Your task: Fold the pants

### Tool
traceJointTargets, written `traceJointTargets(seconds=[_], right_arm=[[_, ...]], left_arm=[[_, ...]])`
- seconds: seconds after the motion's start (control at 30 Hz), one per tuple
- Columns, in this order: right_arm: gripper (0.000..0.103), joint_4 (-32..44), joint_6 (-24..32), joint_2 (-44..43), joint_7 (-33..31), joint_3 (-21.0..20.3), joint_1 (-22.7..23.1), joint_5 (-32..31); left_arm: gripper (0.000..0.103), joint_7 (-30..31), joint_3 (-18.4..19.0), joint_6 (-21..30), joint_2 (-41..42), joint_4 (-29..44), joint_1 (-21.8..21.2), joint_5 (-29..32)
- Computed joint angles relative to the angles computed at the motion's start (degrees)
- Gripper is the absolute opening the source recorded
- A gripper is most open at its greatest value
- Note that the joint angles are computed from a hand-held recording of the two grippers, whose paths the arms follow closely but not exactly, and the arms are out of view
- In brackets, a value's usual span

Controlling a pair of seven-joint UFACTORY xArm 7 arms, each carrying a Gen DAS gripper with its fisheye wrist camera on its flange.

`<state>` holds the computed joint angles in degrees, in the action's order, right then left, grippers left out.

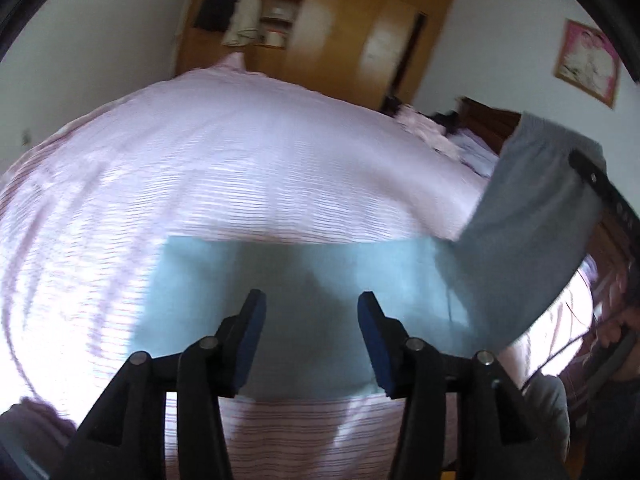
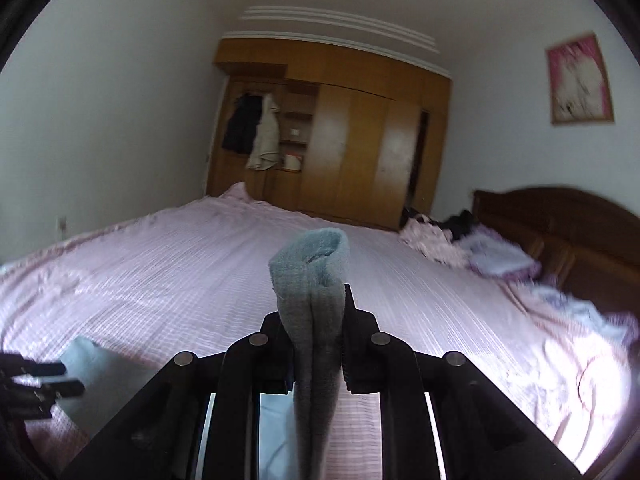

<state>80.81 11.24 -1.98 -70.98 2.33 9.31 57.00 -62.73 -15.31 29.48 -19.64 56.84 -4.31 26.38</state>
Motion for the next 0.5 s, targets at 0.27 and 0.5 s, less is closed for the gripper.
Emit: traceJointTargets(seconds=[0.27, 0.5], right_arm=[[0.009, -8.94, -7.03, -2.83, -7.95, 3.62, 9.61, 7.28], [0.009, -12.04, -10.84, 2.64, -6.86, 9.21, 15.3, 4.99]], left_arm=[[0.053, 4.87, 4.6, 3.51, -10.38, -9.43, 2.98, -4.87], [0.053, 4.48, 4.66, 5.25, -15.87, -14.91, 6.76, -7.2]])
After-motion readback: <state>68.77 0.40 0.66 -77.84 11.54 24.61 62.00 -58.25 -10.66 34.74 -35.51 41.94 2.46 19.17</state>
